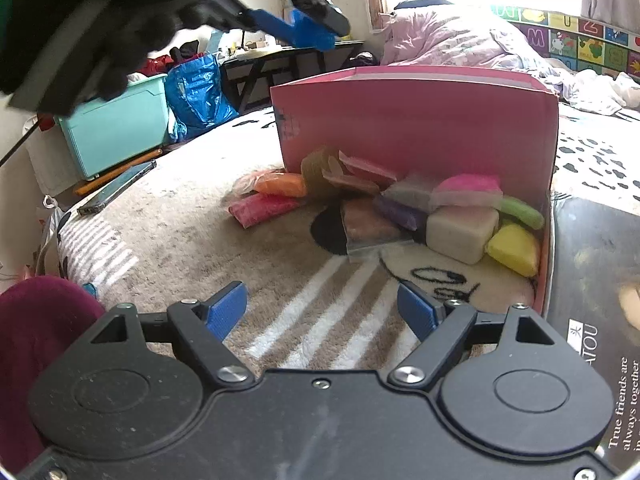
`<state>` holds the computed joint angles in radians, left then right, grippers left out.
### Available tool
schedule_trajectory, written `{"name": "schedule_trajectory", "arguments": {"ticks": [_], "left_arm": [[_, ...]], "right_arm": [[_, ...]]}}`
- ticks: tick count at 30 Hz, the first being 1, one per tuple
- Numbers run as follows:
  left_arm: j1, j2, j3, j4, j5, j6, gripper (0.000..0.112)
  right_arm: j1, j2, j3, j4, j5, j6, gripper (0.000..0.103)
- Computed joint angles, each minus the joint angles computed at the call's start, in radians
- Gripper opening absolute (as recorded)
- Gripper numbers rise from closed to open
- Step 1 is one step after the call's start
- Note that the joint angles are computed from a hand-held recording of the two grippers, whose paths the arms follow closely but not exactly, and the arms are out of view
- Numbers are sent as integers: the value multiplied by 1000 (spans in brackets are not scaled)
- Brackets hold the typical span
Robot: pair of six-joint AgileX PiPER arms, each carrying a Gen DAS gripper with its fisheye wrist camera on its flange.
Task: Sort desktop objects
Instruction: 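Lift the blue bolt with the left gripper into the box and open it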
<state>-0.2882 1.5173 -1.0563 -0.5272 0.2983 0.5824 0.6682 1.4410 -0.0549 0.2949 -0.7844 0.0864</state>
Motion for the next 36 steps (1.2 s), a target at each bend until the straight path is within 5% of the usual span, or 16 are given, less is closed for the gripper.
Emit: {"name": "schedule_trajectory", "arguments": {"ticks": [12,27,36], "left_arm": [[-32,303,-386,377,150,-340,45],[-90,665,-926,591,521,-518,45],[-94,780,-1091,679,636,-562,45]], "right_arm": [[-33,5,-7,-54,10,30,84],[-62,58,-27,-106,12,57,84],[-86,66,-29,-141,10,78,83]]}}
